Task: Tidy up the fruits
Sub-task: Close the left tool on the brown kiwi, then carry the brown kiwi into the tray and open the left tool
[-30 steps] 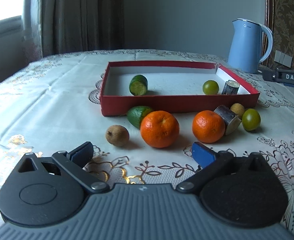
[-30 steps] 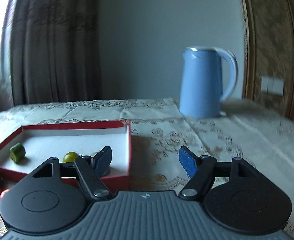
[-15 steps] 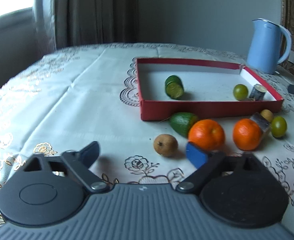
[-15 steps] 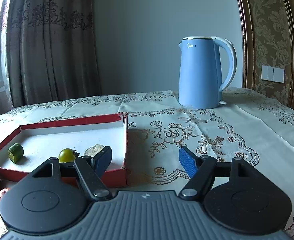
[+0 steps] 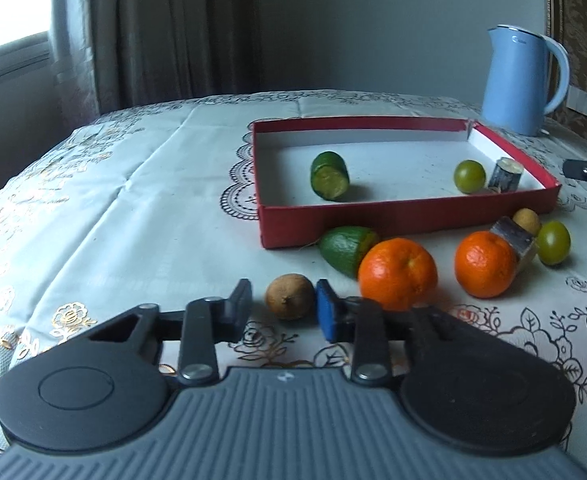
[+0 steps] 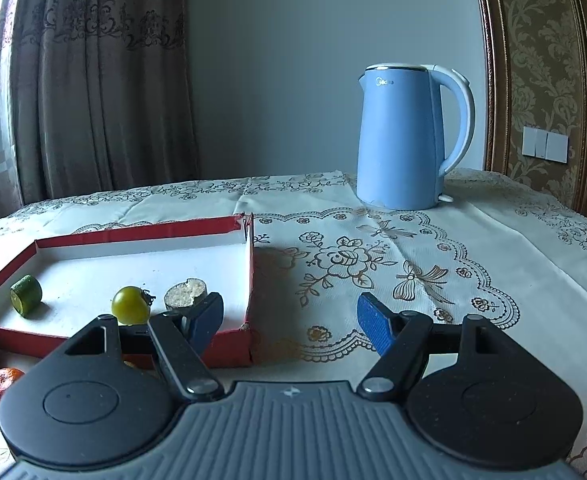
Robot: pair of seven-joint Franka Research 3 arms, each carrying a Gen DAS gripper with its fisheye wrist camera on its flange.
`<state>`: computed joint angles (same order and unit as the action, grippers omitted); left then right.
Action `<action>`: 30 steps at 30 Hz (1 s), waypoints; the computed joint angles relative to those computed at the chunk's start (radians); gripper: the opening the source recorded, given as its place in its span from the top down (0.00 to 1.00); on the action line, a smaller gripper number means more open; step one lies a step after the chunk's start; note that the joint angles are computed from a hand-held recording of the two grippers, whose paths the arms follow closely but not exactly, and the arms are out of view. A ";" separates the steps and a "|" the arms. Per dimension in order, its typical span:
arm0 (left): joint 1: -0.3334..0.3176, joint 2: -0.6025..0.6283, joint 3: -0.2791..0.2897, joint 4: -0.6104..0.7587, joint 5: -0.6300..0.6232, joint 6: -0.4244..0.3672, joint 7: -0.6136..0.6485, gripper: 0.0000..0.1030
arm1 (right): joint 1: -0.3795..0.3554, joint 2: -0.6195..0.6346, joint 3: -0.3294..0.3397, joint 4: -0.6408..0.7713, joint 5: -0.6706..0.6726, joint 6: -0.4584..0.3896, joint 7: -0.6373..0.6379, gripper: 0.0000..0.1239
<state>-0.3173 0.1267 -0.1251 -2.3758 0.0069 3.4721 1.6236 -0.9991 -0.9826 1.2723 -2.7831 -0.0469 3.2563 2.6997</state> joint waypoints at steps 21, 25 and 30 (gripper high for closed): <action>0.018 -0.004 -0.013 0.069 0.091 -0.018 -0.080 0.77 | 0.003 -0.032 0.002 -0.010 0.003 0.006 0.023 0.40; 0.022 0.038 -0.019 0.150 0.109 -0.038 -0.102 0.77 | 0.002 -0.040 0.005 -0.011 0.005 0.003 0.028 0.40; -0.118 0.109 0.108 0.268 0.025 -0.105 -0.043 0.77 | 0.004 -0.040 0.005 -0.008 0.002 -0.003 0.031 0.40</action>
